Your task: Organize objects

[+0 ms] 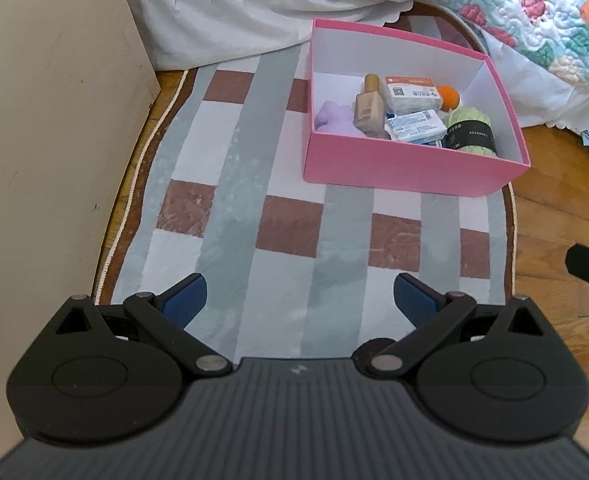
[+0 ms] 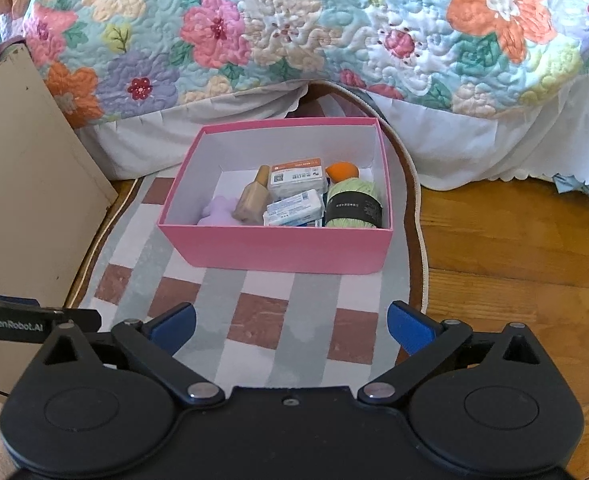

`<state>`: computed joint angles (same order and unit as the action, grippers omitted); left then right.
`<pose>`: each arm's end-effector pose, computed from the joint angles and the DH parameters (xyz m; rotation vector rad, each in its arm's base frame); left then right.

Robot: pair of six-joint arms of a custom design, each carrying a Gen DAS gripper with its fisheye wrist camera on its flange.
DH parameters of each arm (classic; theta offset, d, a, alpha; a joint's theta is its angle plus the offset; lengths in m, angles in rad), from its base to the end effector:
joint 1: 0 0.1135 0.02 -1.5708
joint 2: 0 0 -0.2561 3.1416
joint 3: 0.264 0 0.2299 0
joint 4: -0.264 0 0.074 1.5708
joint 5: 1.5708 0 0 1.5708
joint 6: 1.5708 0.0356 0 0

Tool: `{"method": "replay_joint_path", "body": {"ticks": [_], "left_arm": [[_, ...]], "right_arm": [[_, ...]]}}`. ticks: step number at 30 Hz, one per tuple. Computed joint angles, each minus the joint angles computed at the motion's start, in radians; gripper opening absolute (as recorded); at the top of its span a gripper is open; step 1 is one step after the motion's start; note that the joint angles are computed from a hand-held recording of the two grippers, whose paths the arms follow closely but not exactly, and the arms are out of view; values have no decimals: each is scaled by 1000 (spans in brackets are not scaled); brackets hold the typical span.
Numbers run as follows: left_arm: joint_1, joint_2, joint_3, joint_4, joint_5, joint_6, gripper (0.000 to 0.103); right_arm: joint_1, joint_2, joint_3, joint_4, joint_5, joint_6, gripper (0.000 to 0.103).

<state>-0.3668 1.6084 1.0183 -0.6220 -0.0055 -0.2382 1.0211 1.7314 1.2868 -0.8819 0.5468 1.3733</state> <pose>0.2669 -0.1023 0.1931 0.1782 2.7883 -0.1436 0.1790 0.2567 0.2237 0.5325 2.4918 0.0304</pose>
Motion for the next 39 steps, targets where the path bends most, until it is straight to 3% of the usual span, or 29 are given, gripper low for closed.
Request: {"method": "replay_joint_path", "body": {"ticks": [39], "left_arm": [[-4,22,19,-16,-8,21,101]], "right_arm": [[-32,-23,-35,-64,-28,37,103]]}}
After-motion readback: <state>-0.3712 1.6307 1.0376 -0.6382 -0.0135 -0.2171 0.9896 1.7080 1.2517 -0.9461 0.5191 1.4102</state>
